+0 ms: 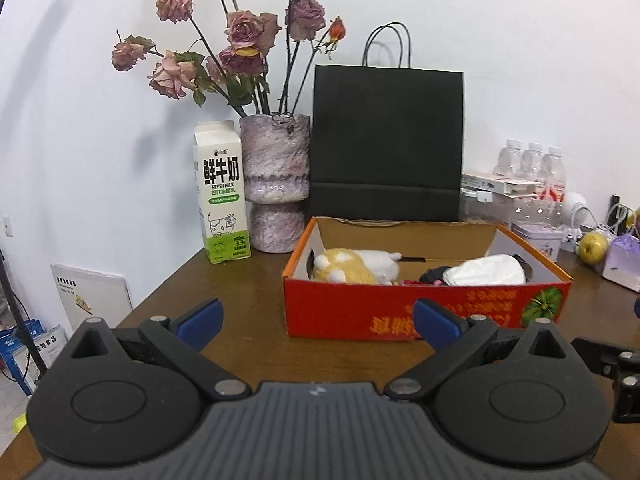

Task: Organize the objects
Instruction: 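Withdraw both tools from the box back over the table, then move the left tool to the lilac towel while the right tool approaches the iridescent plastic bag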

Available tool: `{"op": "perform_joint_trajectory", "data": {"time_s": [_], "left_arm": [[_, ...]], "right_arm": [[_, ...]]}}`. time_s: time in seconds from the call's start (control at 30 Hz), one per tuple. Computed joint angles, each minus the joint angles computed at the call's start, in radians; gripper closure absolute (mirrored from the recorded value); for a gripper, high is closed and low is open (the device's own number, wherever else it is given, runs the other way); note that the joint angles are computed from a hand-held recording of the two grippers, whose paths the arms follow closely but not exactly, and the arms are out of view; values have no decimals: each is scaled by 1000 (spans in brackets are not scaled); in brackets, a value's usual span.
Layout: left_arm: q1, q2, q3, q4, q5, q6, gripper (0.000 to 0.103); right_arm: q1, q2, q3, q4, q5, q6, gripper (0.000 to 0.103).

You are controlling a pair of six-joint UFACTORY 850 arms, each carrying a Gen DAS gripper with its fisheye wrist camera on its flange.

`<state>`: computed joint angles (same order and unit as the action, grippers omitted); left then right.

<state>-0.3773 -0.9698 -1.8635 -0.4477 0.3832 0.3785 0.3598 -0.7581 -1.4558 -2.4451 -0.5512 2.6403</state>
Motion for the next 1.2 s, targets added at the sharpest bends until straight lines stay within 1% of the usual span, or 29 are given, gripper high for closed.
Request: {"op": "perform_joint_trajectory", "data": {"time_s": [0.13,0.37,0.6,0.8,0.97,1.2], "left_arm": [[-4,39,73,41,16,-52,0],[-11,90,173,69,42,-96,0],[-27,118,234,92,49,-113,0],[-44,122,252,80,49,-103,0],[-57,116,244,70,20,-88,0],[-78,98,220,-3,-6,-14,0]], "right_arm": [[10,31,59,-21,-26,21,0],[17,89,173,-70,-93,92,0],[21,133,285,-76,-159,103,0],[9,163,360,-79,-177,120,0],[-10,185,400,-80,-197,132,0],[-66,191,416,-110,-156,116,0]]}}
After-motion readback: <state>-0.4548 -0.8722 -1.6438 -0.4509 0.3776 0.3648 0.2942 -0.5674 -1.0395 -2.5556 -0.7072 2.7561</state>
